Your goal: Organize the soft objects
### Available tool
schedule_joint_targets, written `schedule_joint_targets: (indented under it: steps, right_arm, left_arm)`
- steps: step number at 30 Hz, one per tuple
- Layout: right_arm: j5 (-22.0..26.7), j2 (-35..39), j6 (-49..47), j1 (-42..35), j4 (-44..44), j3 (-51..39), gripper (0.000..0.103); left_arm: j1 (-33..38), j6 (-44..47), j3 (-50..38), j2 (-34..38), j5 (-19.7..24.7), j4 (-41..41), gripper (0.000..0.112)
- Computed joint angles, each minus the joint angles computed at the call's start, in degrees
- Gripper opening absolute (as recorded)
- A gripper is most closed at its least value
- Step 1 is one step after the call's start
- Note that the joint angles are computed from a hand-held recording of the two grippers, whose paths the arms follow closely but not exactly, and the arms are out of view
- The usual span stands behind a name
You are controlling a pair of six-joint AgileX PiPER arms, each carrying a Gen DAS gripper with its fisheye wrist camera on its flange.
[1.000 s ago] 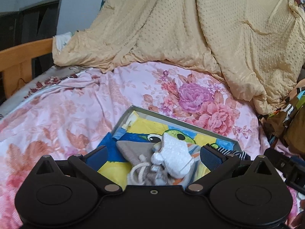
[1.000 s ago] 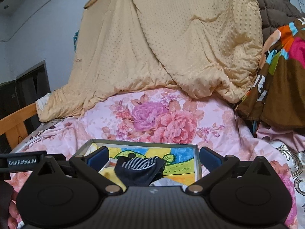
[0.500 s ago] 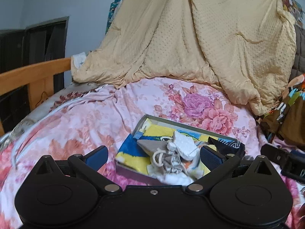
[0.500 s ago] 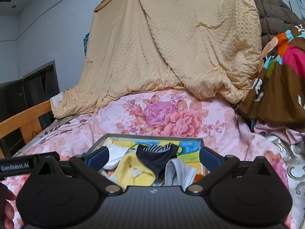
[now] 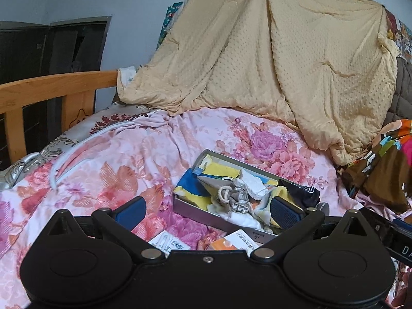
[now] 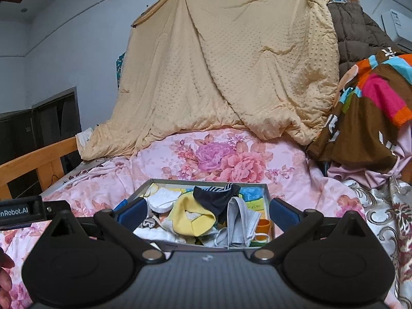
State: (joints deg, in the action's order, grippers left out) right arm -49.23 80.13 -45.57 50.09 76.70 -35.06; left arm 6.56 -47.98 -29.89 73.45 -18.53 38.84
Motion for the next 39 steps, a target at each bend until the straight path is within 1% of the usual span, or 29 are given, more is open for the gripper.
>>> schedule_joint_targets:
  steps: [3,11,16,19,23,28,30,32,36,39]
  right_arm:
    - [-2.25,-0.45,0.44,2.64,1.36,1.02,0.103]
    - [-6.37,-0.48,0.30,7.67,4.34,2.07,0.103]
    - [-7.30,-0.82,2.25,10.03,6.44,3.42,0.103]
    - [-9.16,-0.73,2.14,11.88,8.67,4.06,0.103]
    - [-10.85,-1.37,2.84,13.78,10.59,5.02,0.103]
    - [-12.23,-1.42,2.56,16.66,13.44,5.27,0.103]
    - [-12.91,-1.38,2.39,18.01,14.40,5.20,0.103]
    - [-14.42,-1.38,2.16,20.17,15.58,5.24,0.103]
    - [-16.44,-1.68,2.81,23.27,17.47,5.63,0.103]
    - [-17.67,-2.03,3.38,25.21,18.83,6.23,0.103]
  left_arm:
    - [1.49,-1.27,2.07,-1.80,-1.23,2.07,0.102]
    - [2.81,1.68,5.71,-4.96,-2.69,1.45,0.102]
    - [3.46,0.92,7.33,-6.27,-3.23,4.56,0.102]
    - [3.78,0.53,8.53,-6.93,-3.75,7.75,0.102]
    - [4.84,-3.12,9.65,-7.89,-3.97,12.32,0.102]
    - [8.28,-9.31,11.04,-9.35,-5.90,19.17,0.102]
    - [10.02,-9.05,12.45,-10.64,-7.35,19.67,0.102]
    - [10.74,-9.29,13.45,-12.25,-7.31,19.91,0.102]
    - [13.25,-15.54,15.00,-16.16,-8.19,26.95,0.102]
    - [13.68,-18.03,16.30,-18.81,-7.97,30.31,0.102]
